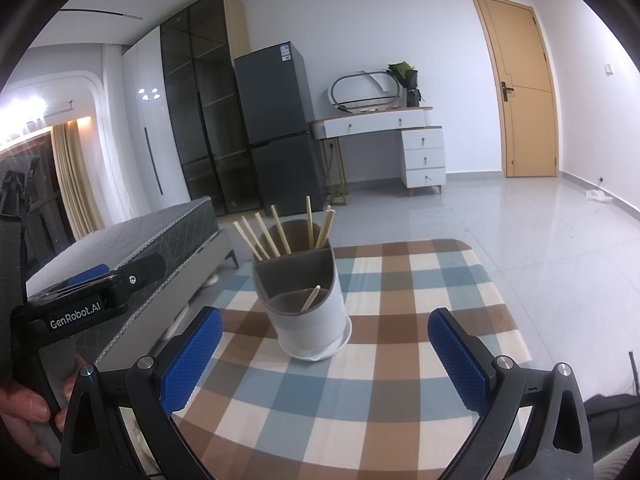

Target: Organize utensils

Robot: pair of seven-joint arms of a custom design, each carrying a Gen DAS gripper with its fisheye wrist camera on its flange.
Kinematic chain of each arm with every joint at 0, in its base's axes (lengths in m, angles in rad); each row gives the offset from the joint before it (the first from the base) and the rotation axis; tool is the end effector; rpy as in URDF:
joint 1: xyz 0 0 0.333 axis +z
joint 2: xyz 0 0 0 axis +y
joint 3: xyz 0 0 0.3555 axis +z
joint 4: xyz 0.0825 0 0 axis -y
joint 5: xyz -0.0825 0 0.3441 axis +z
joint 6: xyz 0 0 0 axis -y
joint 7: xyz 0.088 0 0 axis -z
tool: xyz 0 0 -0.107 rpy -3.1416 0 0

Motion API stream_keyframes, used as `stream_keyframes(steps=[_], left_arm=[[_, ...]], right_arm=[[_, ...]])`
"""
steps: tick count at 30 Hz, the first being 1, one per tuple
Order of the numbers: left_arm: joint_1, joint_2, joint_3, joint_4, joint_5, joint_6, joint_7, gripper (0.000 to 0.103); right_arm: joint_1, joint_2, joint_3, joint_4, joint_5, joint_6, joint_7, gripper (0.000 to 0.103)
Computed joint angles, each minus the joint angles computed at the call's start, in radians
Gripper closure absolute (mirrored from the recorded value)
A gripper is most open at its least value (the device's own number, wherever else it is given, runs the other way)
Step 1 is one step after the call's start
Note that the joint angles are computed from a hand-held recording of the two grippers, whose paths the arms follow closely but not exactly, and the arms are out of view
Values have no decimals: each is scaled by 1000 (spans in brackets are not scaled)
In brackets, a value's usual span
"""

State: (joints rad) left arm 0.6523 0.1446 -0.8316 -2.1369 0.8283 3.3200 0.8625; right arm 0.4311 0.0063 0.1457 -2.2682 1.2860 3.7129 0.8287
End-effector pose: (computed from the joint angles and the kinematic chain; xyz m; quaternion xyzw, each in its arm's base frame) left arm 0.5352 -0.1511 0.5398 -0.5131 0.6959 -0.4291 0.2615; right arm 0.4520 0.1429 0.5289 -0.5227 0.6642 -0.3448 0.4082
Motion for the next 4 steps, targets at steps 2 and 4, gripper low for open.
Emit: stream_keyframes(steps=[2,4], left_arm=[[31,3,-31,-2,8,5,-3,1],[2,-3,3,-2,17,15,-14,1]], right_arm=[[0,0,0,0,0,0,1,0],[0,1,0,1,3,-1,-1,0]])
